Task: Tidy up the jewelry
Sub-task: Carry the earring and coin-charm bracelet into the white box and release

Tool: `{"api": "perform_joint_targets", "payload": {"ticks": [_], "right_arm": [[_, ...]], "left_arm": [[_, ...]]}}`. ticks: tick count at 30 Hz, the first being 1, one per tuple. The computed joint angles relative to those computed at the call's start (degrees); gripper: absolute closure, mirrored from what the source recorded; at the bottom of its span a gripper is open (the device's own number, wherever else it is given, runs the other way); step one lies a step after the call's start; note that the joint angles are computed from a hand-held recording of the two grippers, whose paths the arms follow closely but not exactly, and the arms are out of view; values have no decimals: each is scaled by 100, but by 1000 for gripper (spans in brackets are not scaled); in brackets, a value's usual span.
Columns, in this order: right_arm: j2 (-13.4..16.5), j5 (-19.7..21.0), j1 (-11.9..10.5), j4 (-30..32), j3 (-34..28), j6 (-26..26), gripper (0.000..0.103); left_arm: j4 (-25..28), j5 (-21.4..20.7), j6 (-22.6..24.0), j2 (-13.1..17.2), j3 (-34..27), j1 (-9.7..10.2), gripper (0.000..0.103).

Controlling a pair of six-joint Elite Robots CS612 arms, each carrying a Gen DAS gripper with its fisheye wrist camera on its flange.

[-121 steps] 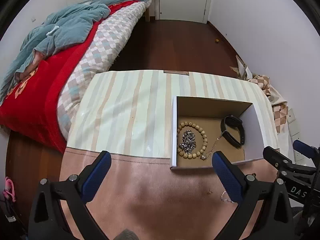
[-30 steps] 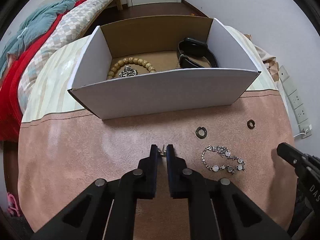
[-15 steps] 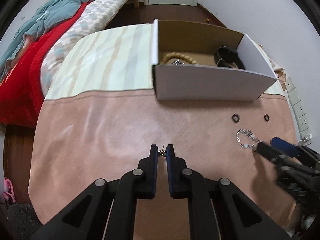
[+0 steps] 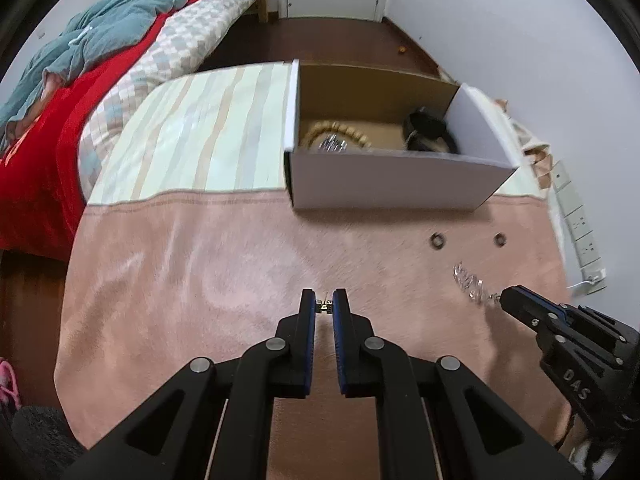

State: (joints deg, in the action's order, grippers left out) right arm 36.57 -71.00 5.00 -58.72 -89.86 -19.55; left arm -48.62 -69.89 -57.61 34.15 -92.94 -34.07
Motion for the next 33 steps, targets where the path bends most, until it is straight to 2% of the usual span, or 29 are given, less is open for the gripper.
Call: {"api": "perform_joint_targets", "payload": {"ticks": [9, 15, 20, 25, 32, 33], "right_arm": [[-448, 896, -150, -161, 46, 160, 97], [-915, 1395, -124, -586, 612, 217, 97], [-1335, 1407, 10, -1005, 1539, 170, 97], [-1663, 1193, 139, -1097, 2450, 23, 97], [-1931, 902, 268, -1181, 3251, -236, 97], [-1953, 892, 272, -1136, 3317, -305, 97]], "left_arm": [[-578, -28, 269, -309, 119, 79, 97], [-1131, -120, 649, -630, 507, 314, 97], [-1379, -308, 961, -854, 1010, 579, 97], [-1469, -1002, 1074, -949, 1508, 885, 97], [-1234, -1611, 700, -1012, 1890, 1087, 92], [-1206, -1586, 675, -1020, 1912, 1085, 84]]}}
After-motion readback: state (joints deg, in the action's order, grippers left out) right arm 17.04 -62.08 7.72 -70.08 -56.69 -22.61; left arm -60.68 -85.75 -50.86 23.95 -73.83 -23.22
